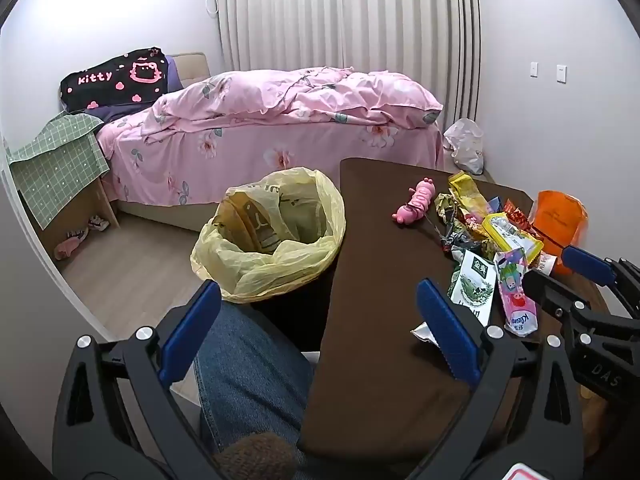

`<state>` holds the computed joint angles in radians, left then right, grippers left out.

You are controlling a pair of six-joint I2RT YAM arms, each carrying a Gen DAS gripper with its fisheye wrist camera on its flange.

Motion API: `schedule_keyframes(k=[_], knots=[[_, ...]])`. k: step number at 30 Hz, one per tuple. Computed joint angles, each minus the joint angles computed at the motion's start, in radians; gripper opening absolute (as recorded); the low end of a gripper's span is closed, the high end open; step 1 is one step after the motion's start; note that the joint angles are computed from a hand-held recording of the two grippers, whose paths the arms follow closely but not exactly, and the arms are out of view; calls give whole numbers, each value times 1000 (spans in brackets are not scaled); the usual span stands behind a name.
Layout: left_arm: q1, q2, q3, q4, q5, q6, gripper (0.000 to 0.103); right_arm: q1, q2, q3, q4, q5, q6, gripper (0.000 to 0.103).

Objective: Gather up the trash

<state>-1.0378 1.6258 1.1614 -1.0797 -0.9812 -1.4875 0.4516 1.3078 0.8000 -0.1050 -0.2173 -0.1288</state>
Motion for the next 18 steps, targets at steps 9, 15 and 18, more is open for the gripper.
schedule_keyframes(k=[9,15,18], knots=[[-6,9,14,-13,-2,-8,94,-31,-3,-1,5,-23,1,66],[-6,18,24,-14,-7,-8,94,-20,-3,-13,19,-8,10,66],[-12,10,30,-32,-4,-12,94,-24,-4,-9,15,-14,13,66]])
